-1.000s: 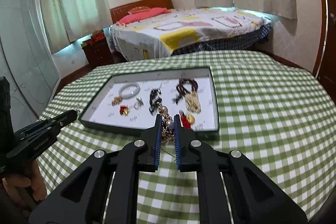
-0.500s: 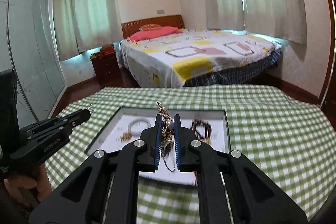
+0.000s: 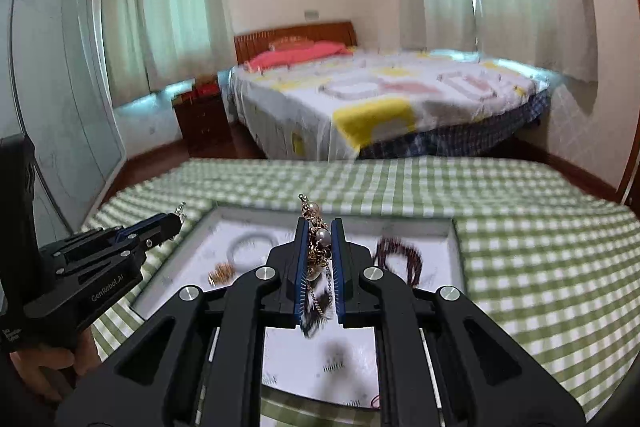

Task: Organize jewelry
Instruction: 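Carry both brooches over the tray with both tools, then open both tools to release the brooches into the tray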

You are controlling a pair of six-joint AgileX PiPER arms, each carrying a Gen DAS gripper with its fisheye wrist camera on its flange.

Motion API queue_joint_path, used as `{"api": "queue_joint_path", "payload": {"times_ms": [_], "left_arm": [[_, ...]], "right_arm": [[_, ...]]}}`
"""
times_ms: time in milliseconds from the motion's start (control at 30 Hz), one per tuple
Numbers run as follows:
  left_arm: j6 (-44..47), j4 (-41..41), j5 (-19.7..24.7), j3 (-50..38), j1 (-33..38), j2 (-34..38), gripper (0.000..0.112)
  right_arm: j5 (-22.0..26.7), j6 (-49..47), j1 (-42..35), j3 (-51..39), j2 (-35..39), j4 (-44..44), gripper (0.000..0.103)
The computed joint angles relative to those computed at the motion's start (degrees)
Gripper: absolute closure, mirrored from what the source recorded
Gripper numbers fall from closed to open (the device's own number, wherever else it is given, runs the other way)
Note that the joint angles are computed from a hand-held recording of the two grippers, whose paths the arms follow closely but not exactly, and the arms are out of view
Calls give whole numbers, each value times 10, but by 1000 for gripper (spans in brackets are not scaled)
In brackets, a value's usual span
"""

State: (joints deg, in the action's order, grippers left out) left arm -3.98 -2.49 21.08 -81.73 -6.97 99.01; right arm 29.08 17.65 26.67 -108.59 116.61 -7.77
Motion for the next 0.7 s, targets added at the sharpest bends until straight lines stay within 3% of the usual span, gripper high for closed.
{"api": "queue_joint_path", "payload": {"times_ms": [400, 700], "left_arm": [[-22, 19, 57, -9, 12, 54, 100], [2, -20, 102, -29, 24, 72, 100]], "right_arm": [[85, -25, 1, -36, 69, 27, 92], [114, -28, 6, -54, 82, 26, 91]]}}
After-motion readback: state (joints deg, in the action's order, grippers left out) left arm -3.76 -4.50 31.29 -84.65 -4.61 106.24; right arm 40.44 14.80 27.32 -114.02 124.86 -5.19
